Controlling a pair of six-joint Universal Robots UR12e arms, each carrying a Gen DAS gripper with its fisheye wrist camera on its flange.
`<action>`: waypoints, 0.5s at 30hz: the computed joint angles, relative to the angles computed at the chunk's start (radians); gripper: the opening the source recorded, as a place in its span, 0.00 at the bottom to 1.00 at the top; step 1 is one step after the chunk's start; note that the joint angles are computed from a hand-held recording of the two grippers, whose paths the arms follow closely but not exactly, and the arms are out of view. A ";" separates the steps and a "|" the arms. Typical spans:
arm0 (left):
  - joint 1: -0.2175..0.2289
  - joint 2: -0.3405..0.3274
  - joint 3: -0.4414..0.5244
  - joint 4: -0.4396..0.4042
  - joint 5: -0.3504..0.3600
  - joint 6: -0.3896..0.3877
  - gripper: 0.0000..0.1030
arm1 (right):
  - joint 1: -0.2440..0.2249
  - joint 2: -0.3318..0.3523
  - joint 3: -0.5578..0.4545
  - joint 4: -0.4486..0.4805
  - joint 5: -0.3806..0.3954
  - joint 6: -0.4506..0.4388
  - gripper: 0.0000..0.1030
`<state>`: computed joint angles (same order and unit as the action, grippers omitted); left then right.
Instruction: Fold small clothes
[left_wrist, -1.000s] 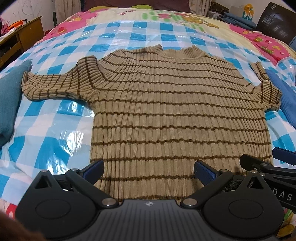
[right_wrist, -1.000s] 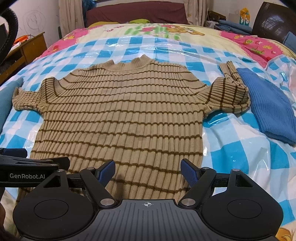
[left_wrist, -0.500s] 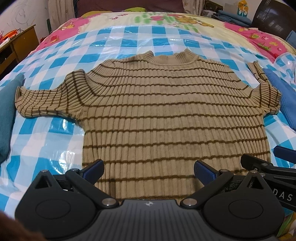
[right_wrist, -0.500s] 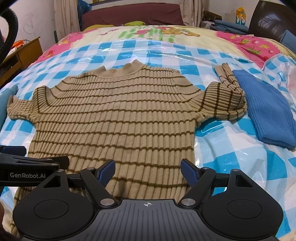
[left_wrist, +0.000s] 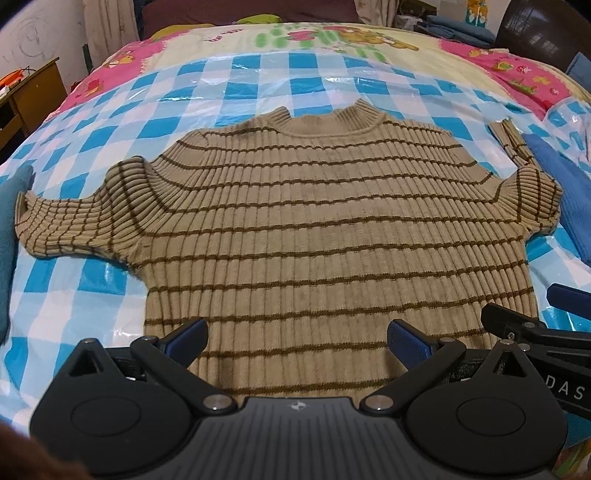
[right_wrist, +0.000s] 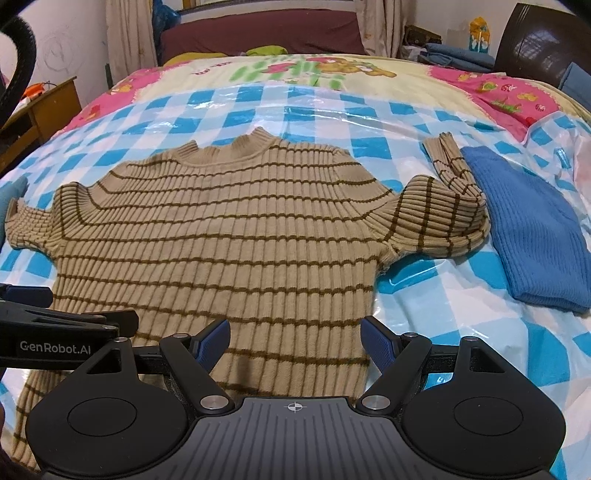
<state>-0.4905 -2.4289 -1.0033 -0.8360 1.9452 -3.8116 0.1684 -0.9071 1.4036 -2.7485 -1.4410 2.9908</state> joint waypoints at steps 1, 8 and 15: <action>0.000 -0.004 0.008 -0.005 -0.002 0.002 1.00 | -0.001 0.003 -0.004 0.003 0.000 -0.001 0.77; 0.007 -0.031 0.053 -0.035 -0.017 0.008 1.00 | -0.010 0.023 -0.035 0.011 -0.003 0.007 0.77; 0.014 -0.062 0.109 -0.054 -0.031 0.020 1.00 | -0.019 0.052 -0.082 0.012 -0.036 0.003 0.77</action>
<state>-0.4766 -2.4908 -0.8940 -0.8902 1.9142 -3.7918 0.1498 -0.8554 1.3216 -2.7366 -1.4766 2.9940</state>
